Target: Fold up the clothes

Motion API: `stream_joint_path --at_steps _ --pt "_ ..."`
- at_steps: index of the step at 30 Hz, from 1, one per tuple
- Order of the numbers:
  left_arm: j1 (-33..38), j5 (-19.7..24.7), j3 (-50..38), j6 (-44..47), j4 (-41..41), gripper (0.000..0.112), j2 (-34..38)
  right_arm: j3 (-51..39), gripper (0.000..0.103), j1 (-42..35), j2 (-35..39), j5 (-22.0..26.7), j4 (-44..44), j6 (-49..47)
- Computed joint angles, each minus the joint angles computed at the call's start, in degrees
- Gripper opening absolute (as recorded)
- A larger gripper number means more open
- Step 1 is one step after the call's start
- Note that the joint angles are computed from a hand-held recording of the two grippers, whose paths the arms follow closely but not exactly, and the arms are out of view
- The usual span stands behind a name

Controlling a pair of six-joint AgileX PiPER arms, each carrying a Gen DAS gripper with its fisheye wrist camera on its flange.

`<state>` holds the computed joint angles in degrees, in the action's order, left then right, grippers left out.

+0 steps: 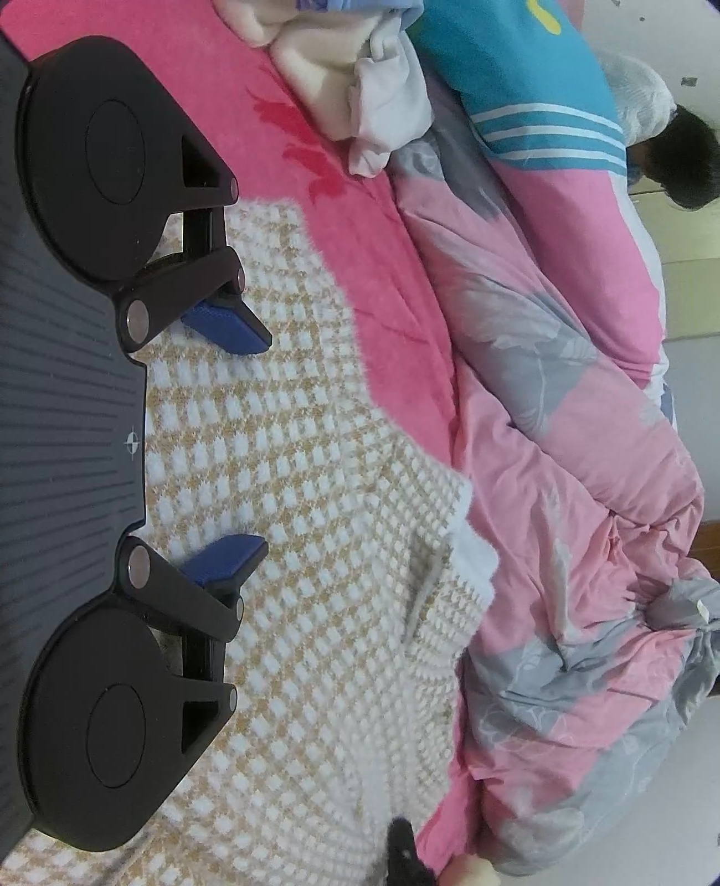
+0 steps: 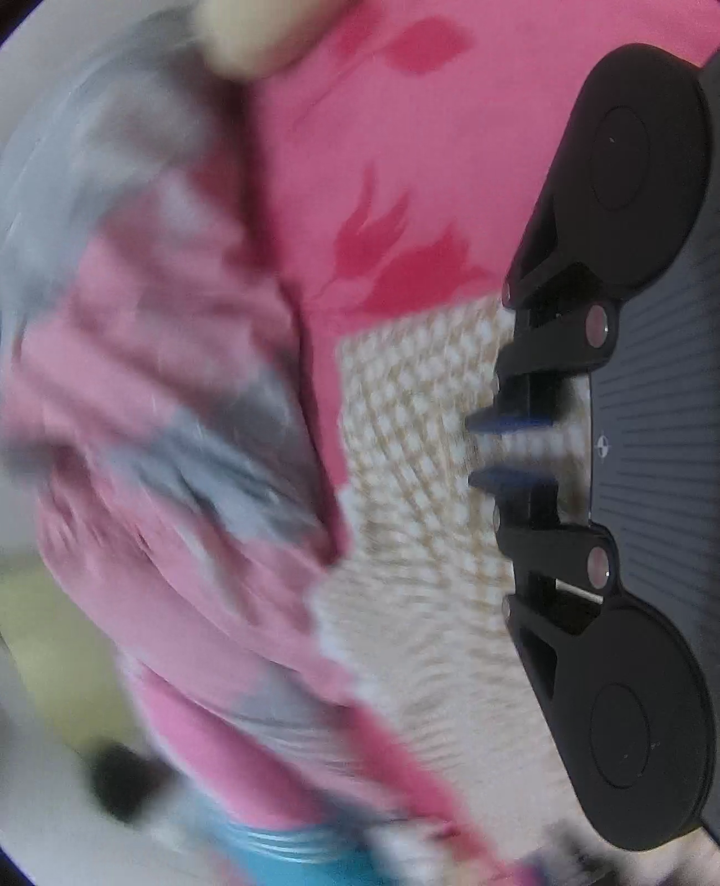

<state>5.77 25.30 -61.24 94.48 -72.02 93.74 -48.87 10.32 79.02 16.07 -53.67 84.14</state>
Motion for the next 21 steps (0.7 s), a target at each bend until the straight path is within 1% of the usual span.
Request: stream_joint_path --at_steps 1,2,3,6,7,9,10,11,12,13,15,17,19,20,21 --pt "0.12 0.21 -0.09 -0.07 -0.04 0.073 0.1 -0.08 0.008 0.71 -1.11 1.64 1.71 -0.5" --pt "0.23 0.4 -0.18 -0.14 -0.07 0.073 0.2 -0.29 0.01 2.65 -2.23 4.52 1.13 0.16" --pt "0.23 0.39 -0.15 0.03 -0.28 0.073 0.22 -0.31 0.011 4.9 -2.94 6.9 -1.05 1.49" --pt "0.25 0.43 -0.13 0.25 -0.62 0.073 0.27 -0.86 0.011 11.8 -3.86 12.59 -4.87 -0.4" --pt "0.24 0.45 -0.12 0.24 -0.64 0.073 0.26 -0.88 0.01 12.9 -3.33 13.85 -5.57 -0.93" --pt "0.22 0.36 0.01 0.61 -0.99 0.074 0.2 -0.39 0.008 12.6 -0.67 15.0 -6.62 -0.89" --pt "0.23 0.31 0.11 0.88 -1.24 0.074 0.17 -1.37 0.008 12.73 -0.04 16.39 -4.72 -2.12" --pt "0.31 0.42 0.07 0.79 -1.26 0.074 0.21 -3.63 0.009 13.08 -0.12 18.7 -0.68 -4.31" --pt "0.39 0.54 0.03 0.68 -1.26 0.074 0.25 -5.7 0.012 14.5 -0.13 21.39 1.06 -5.41" --pt "0.46 0.64 -0.01 0.58 -1.27 0.074 0.28 -7.05 0.012 17.14 -0.54 23.34 0.52 -6.15" --pt "0.5 0.7 0.07 0.83 -1.62 0.074 0.3 -7.42 0.012 22.74 -1.91 23.46 -3.32 -5.42" --pt "0.6 0.88 0.04 0.81 -1.76 0.074 0.35 -6.65 0.012 26.82 -2.29 21.25 -6.82 -4.3" --pt "0.58 0.78 0.04 0.94 -1.88 0.074 0.38 -7.28 0.02 29.07 1.39 21.43 -6.54 -6.31" --pt "0.54 0.71 0.04 0.95 -1.81 0.074 0.37 -7.03 0.02 29.88 3.41 21.8 -7.95 -5.31" --pt "0.51 0.63 0.08 0.99 -1.77 0.074 0.27 -5.97 0.02 30.63 4.9 22.12 -11.33 -2.02"
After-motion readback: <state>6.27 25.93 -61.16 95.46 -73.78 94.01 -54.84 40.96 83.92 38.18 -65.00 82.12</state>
